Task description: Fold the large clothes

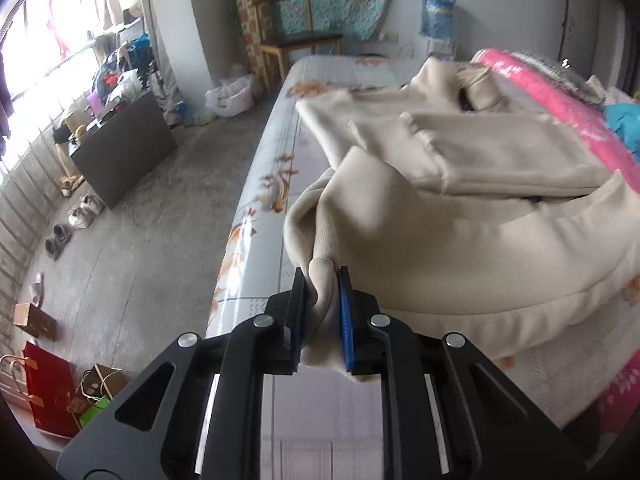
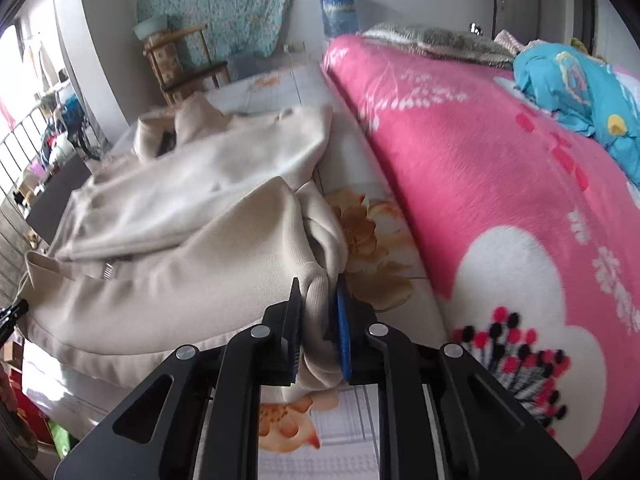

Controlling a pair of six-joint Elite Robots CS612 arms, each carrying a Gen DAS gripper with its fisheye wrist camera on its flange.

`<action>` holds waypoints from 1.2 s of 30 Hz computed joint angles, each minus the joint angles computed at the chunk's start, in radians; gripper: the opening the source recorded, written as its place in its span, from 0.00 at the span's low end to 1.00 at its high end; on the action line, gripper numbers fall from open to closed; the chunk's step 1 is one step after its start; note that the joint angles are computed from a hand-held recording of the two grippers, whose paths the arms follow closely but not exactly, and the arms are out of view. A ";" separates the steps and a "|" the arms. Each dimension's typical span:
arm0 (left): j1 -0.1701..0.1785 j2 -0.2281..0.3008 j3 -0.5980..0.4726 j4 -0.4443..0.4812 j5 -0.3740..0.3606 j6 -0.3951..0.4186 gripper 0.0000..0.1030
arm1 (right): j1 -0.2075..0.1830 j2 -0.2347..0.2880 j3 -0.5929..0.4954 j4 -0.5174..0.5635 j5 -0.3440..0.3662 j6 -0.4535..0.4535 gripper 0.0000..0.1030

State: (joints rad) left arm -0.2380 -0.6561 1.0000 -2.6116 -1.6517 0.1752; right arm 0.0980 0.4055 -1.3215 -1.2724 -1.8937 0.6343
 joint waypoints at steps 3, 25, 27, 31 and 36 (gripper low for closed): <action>0.021 -0.028 0.012 0.068 -0.098 -0.026 0.14 | 0.003 0.009 -0.050 0.019 0.013 0.014 0.14; -0.021 0.010 -0.029 0.193 -0.112 0.133 0.40 | 0.010 -0.029 0.084 0.058 0.075 -0.117 0.49; -0.026 -0.001 0.011 0.116 -0.090 0.142 0.34 | 0.011 -0.031 0.102 0.083 0.060 -0.108 0.33; -0.038 -0.016 0.060 0.024 -0.027 0.182 0.04 | 0.023 -0.037 0.114 0.080 0.019 -0.133 0.05; -0.025 -0.036 0.070 -0.066 -0.083 0.122 0.01 | 0.046 -0.042 0.082 0.010 -0.080 -0.121 0.03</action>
